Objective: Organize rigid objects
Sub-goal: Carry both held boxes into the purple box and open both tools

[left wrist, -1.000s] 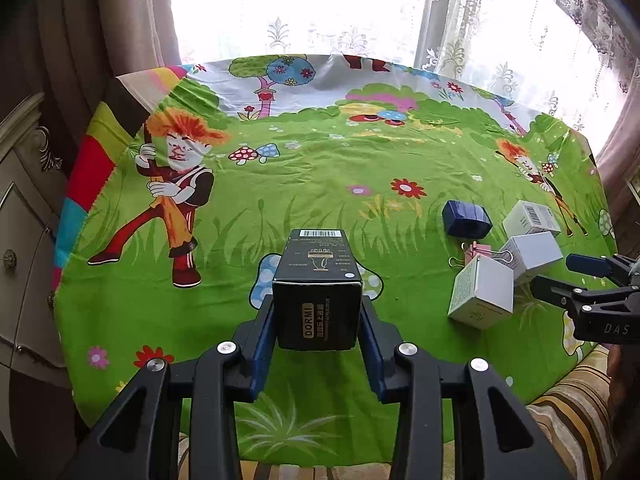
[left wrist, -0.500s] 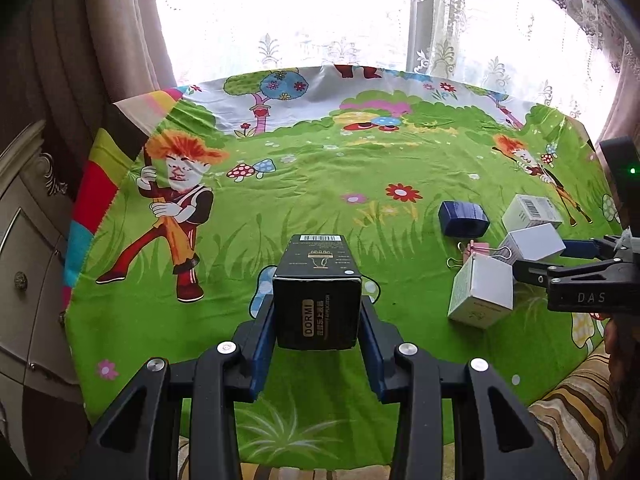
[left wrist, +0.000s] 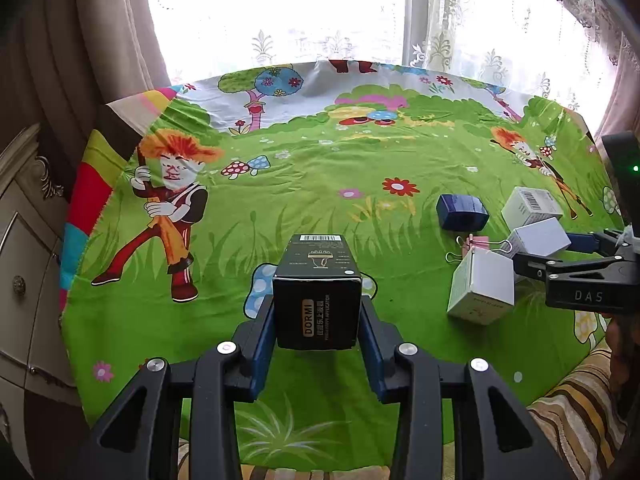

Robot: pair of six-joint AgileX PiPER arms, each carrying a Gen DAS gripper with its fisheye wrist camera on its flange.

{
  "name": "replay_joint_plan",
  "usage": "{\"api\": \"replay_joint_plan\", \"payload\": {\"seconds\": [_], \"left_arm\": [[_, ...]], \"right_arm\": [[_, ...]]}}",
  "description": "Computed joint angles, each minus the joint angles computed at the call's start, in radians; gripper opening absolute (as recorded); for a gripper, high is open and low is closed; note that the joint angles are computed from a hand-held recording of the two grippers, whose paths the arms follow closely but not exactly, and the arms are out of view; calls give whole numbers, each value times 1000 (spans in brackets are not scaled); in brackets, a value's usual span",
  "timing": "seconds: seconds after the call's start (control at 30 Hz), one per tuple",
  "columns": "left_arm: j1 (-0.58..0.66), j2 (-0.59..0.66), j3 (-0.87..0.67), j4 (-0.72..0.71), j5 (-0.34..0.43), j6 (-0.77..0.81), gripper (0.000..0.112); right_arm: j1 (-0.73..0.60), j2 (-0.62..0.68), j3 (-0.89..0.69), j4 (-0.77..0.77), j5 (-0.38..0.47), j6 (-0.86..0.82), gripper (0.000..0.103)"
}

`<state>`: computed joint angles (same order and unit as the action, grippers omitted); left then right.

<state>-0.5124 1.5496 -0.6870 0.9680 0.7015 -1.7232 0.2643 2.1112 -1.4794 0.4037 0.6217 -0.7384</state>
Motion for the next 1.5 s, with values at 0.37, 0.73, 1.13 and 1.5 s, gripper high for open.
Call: {"api": "replay_joint_plan", "payload": {"seconds": [0.37,0.73,1.13,1.5], "left_arm": [[-104,-17,-27,21,122,-38,40],[-287,-26,-118,22,329,-33,40],[-441,3,-267,-15,336,-24,40],[-487,122,-440,-64,186,71,40]], "right_arm": [[-59,-142,177,170,-66,-203,87],[-140,-297,334,341,-54,-414,87],[-336,-477,493,510,45,-653,87],[-593,-510,493,513,196,-742,87]]}}
